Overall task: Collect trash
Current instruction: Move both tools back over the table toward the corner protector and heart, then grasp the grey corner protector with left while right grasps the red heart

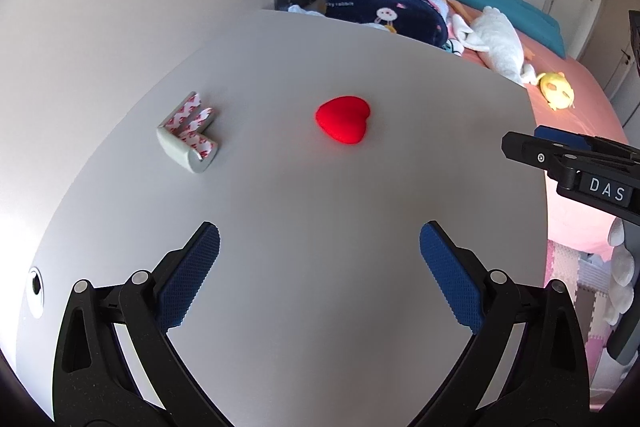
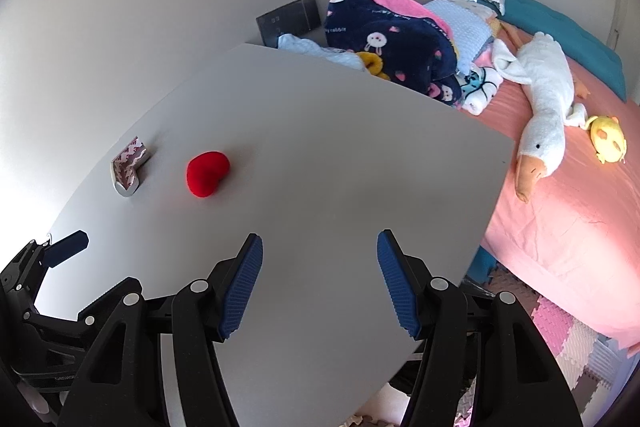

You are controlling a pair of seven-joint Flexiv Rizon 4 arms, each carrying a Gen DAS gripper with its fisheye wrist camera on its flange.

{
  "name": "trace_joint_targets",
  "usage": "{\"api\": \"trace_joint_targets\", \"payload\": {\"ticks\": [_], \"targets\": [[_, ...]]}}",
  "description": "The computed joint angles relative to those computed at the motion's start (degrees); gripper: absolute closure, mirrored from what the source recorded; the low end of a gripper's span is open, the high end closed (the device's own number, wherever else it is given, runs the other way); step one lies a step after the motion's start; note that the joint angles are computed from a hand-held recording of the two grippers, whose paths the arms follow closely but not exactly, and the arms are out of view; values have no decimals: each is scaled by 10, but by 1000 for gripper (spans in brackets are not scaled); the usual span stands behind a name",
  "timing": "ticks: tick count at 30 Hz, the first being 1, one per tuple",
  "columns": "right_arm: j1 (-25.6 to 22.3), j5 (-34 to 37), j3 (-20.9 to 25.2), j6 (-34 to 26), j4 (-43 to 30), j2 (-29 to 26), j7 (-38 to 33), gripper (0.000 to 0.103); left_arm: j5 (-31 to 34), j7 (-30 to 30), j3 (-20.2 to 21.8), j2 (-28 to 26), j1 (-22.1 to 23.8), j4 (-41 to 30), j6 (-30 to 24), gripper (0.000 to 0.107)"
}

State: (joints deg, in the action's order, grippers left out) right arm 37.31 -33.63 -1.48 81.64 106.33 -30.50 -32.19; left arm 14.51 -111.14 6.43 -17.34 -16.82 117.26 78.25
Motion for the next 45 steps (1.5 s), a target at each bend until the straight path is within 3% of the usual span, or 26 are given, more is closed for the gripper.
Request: {"api": "trace_joint_targets", "payload": {"ticks": [11,20,31,35,37,42,45], "targets": [[-5,49,58,-51,-103,-66,-70,42,-43,34,-5,3,52,35,25,10],[-9,104,89,-64,-183,-121,-122,42,-78,62,6,-12,66,34,34,10],[12,127,76,-95,-267,-176,-156,42,-145,114,-20,-33,104,29,49,10],[12,127,81,-107,-286,-188,-178,44,-157,113,-10,-42,96,18,50,10],[17,121,73,-109,-288,-189,-186,54,-163,115,-10,-46,96,16,50,10],[35,100,42,-115,-282,-185,-183,54,-160,116,1,-61,87,-9,36,10],[23,107,56,-114,-281,-184,-189,54,-150,106,17,-72,75,-28,29,10]]}}
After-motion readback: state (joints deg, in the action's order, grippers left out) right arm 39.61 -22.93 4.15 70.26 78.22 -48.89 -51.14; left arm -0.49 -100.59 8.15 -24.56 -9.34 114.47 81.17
